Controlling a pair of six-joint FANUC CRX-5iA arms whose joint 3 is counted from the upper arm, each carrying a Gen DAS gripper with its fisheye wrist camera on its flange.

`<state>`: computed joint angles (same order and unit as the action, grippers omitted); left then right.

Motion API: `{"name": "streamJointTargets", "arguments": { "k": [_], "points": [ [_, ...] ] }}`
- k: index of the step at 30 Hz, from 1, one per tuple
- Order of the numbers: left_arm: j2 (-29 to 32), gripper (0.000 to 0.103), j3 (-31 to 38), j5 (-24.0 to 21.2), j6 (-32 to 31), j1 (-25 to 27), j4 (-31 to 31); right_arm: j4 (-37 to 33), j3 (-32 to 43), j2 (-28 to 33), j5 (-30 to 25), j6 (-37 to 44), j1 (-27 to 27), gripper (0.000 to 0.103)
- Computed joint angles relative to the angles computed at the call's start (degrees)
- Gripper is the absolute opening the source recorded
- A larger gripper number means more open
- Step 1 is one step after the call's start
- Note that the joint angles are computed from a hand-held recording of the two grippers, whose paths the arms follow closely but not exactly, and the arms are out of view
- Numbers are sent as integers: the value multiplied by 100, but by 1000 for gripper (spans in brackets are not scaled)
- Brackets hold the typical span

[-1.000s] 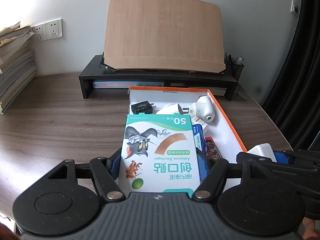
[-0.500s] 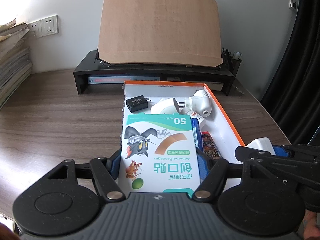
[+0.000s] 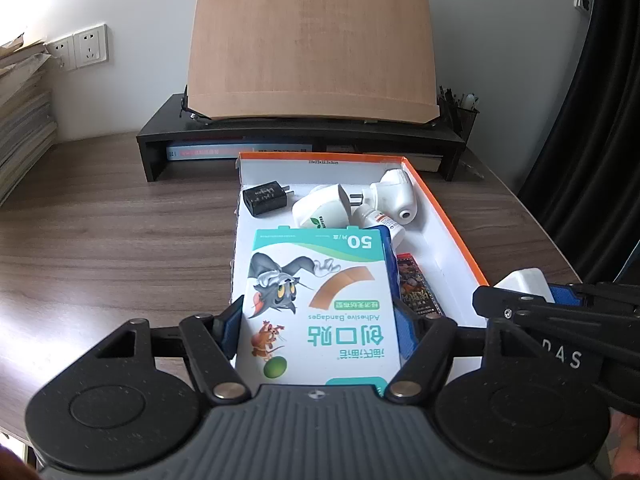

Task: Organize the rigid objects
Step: 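Lower the bandage box and white plug into the white box with both tools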

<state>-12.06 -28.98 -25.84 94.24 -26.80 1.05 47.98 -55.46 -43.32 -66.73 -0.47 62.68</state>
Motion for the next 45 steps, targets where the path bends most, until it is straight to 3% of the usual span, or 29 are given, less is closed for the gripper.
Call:
{"name": "streamJointTargets", "arguments": {
  "k": [45],
  "points": [
    [159, 71, 69, 27, 38, -27, 40, -36, 5, 110, 309, 214, -408, 35]
  ]
}}
